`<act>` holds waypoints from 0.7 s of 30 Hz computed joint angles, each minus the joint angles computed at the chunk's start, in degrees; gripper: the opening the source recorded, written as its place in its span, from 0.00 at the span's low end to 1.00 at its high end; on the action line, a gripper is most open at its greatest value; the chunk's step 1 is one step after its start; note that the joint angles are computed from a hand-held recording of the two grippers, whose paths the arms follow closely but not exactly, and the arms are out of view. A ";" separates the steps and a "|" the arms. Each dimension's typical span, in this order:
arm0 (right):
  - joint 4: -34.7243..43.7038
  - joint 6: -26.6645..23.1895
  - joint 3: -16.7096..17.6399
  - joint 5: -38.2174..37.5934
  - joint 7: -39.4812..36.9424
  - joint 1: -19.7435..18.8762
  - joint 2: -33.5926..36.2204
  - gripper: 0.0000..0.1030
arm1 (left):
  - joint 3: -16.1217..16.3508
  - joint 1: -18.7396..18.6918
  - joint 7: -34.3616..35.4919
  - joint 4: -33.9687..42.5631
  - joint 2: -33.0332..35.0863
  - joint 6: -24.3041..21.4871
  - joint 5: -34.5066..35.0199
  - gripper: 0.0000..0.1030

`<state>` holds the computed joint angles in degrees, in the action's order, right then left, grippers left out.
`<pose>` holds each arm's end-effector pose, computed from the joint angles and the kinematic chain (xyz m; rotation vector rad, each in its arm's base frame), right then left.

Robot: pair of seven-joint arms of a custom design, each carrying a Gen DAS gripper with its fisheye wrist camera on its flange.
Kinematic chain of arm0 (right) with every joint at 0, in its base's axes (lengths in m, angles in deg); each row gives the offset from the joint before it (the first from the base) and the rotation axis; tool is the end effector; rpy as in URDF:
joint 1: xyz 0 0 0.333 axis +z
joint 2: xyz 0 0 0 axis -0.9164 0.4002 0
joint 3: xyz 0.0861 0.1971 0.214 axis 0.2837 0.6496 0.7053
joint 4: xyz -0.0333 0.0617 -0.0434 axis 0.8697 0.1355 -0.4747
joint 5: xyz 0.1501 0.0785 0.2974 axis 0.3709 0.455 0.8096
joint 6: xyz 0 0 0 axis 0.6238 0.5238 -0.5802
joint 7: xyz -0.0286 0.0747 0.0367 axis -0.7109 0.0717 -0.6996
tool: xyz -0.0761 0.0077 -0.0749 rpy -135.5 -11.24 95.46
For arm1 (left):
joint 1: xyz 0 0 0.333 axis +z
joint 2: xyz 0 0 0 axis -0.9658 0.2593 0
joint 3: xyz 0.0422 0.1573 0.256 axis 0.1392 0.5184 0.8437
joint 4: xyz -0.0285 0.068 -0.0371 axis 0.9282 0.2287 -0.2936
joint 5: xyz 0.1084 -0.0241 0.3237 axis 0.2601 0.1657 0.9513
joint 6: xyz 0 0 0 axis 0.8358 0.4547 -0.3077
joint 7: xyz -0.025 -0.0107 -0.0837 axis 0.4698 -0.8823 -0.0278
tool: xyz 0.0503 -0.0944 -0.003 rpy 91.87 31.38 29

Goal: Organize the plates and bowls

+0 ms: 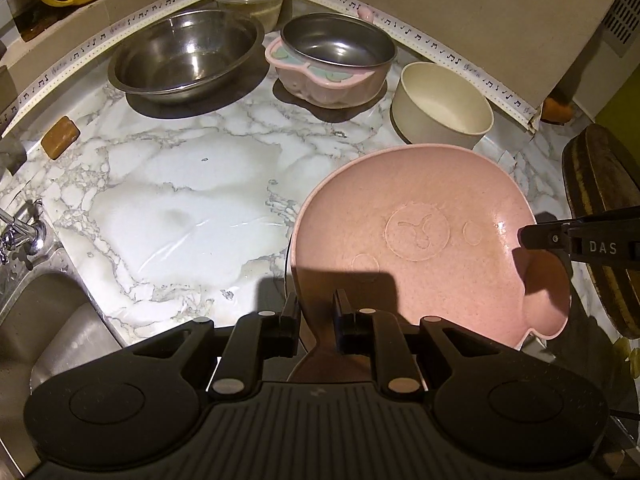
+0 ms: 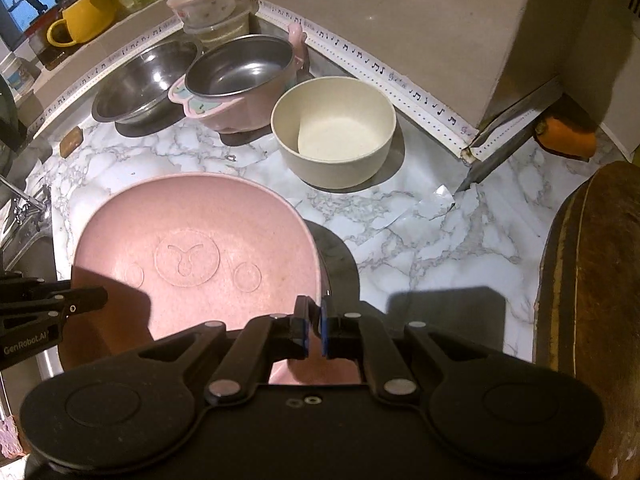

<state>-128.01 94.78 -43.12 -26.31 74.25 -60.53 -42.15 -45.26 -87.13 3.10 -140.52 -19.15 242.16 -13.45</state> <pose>0.5412 0.0458 0.4707 -2.0752 2.0710 -0.2283 0.5283 -0.2319 0.3911 -1.8132 2.2991 -0.5764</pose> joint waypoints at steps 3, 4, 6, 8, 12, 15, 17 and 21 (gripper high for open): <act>0.88 -0.69 0.01 -0.49 0.29 0.06 1.05 0.07 | 0.01 -0.09 0.10 0.72 0.53 -0.79 0.16 0.15; 1.21 -1.01 0.00 -0.58 0.34 0.05 1.42 0.07 | -0.02 -0.08 0.20 1.00 0.74 -1.16 0.09 0.15; 1.60 -1.48 -0.03 -0.70 0.41 0.04 1.93 0.08 | -0.22 0.06 0.63 1.48 1.12 -1.91 -0.45 0.15; 1.79 -1.76 -0.05 -0.85 0.44 0.04 2.22 0.08 | -0.22 -0.04 0.90 1.69 1.39 -2.10 -0.35 0.15; 1.89 -2.25 -0.15 -1.09 0.56 -0.04 2.59 0.08 | -0.23 -0.17 0.71 2.54 2.14 -3.15 -0.71 0.15; 1.87 -2.33 -0.18 -1.09 0.50 -0.13 2.73 0.08 | -0.02 -0.53 0.29 3.11 2.65 -3.79 -0.16 0.16; 2.02 -2.55 -0.19 -1.31 0.53 -0.12 2.87 0.08 | 0.18 -0.82 -0.22 3.28 2.85 -3.92 0.52 0.16; 1.95 -2.50 -0.19 -1.57 0.70 -0.09 3.07 0.08 | 0.83 -1.73 -1.90 3.46 3.09 -3.91 3.04 0.16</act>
